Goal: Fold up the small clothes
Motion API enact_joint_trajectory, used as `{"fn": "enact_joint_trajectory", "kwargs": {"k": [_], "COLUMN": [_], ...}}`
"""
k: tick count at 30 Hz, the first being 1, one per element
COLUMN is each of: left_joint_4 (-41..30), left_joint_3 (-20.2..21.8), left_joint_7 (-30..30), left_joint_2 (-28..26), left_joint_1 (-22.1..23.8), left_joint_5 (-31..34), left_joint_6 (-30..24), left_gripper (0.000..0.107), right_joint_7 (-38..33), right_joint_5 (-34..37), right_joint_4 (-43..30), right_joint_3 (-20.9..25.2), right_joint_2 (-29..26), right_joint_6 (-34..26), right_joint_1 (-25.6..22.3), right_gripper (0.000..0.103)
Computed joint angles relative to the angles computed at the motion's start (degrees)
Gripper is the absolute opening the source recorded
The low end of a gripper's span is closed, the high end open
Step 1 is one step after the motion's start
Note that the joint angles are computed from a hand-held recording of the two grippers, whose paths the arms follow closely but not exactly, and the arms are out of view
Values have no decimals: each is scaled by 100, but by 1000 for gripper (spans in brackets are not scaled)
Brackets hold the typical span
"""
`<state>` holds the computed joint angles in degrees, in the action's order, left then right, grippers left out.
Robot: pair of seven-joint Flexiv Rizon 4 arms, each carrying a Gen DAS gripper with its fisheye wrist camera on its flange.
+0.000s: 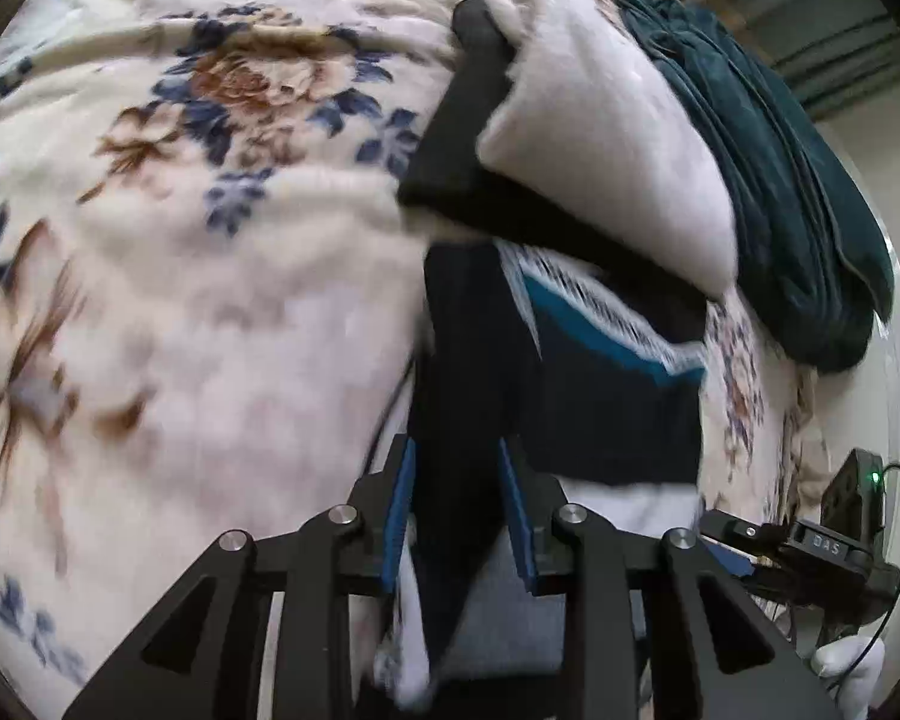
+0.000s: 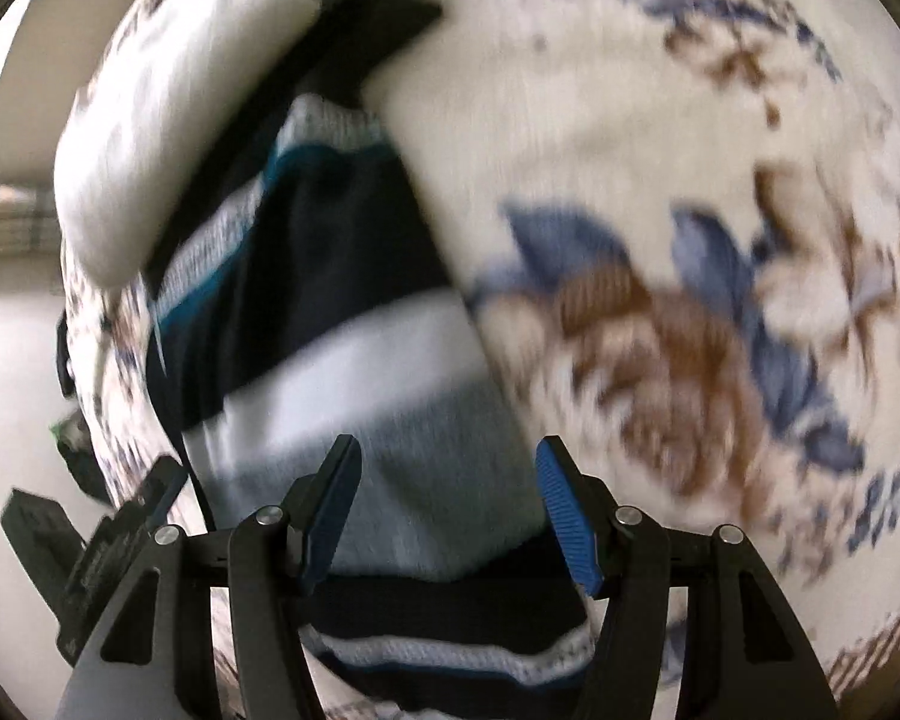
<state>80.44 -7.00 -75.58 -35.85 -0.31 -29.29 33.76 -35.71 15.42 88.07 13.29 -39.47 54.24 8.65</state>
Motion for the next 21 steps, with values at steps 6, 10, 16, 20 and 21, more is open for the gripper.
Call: {"fn": "enact_joint_trajectory", "kwargs": {"k": [6,10,16,20,21], "left_joint_4": [-983,-1490,-2010,-2202,-2363], "left_joint_3": [-49,120,-24,-141,-95], "left_joint_7": [-75,-60,-101,-54,-56], "left_joint_2": [-747,-1013,-1225,-1349,-1437], "left_joint_1": [-117,-333,-251,-173,-223], "left_joint_5": [223,775,727,487,577], "left_joint_6": [190,-53,-586,-781,-896], "left_gripper": [22,6,8,31,31], "right_joint_7": [-682,-482,-370,-412,-274], "right_joint_5": [915,782,767,876,850], "right_joint_4": [-912,-840,-704,-600,-592], "right_joint_3": [612,309,418,326,251], "right_joint_2": [-831,-828,-736,-658,-662], "right_joint_6": [328,447,675,1027,1037], "right_joint_1": [-634,-380,-502,-544,-536], "right_gripper": [51,19,14,19,20]}}
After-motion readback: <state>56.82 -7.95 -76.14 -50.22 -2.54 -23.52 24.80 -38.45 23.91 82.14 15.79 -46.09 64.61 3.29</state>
